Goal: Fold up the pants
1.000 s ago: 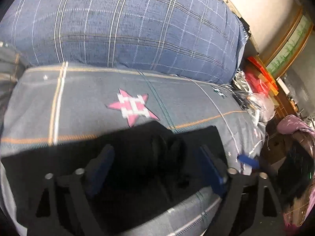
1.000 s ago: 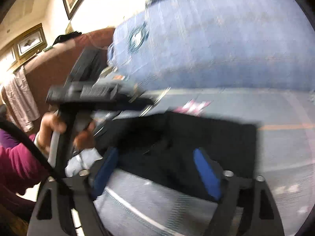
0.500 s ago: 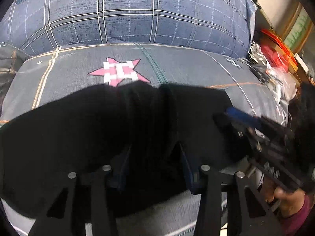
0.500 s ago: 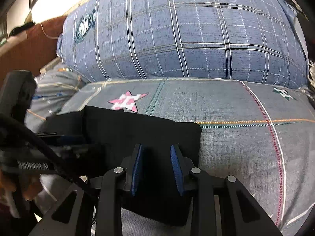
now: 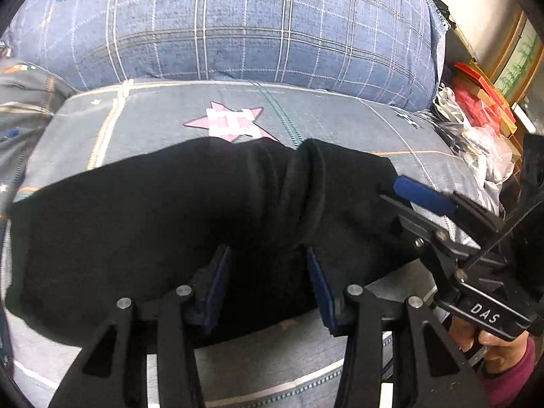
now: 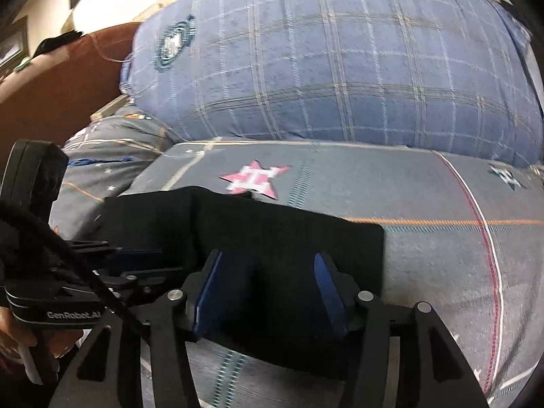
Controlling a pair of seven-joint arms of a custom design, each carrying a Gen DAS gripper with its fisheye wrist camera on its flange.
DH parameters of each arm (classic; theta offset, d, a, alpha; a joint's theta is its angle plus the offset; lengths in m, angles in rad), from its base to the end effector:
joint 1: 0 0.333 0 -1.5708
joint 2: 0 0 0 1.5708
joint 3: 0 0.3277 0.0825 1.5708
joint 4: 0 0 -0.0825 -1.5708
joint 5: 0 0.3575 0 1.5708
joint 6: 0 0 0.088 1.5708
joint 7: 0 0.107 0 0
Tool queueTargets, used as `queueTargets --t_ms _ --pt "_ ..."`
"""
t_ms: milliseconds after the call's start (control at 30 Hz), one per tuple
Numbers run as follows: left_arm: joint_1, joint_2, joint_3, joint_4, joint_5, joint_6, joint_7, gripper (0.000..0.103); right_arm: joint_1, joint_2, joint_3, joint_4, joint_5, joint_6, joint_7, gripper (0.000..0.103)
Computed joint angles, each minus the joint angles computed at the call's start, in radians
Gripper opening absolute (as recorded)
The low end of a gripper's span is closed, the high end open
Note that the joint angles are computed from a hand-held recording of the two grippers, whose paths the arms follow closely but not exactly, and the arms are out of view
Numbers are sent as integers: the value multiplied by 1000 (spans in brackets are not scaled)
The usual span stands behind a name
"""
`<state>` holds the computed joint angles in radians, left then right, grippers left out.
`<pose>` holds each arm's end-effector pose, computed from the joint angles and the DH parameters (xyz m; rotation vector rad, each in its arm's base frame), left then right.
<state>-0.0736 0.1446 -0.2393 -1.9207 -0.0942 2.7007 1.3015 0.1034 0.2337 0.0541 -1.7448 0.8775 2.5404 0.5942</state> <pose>0.5896 -0.1793 0.5166 -2.0164 1.9333 -0.8800 0.6407 0.0890 0.5191 -1.9917 1.1465 -0.2779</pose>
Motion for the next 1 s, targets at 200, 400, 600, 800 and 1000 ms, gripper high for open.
queueTargets --t_ms 200,400,600,800,1000 --pt "-1 -90 38 -96 52 30 -69 71 34 45 8 51 -39 44 44 59" --pt "7 -177 91 -192 55 45 -125 76 85 143 -7 116 -196 84 204 60" --pt "19 -272 144 -320 94 89 -224 82 74 113 14 104 -237 100 188 61" --pt "41 -313 171 -382 236 83 -361 83 76 96 20 73 -220 77 176 63" --pt "56 -327 176 -394 310 62 -429 83 80 66 35 59 -224 78 139 64"
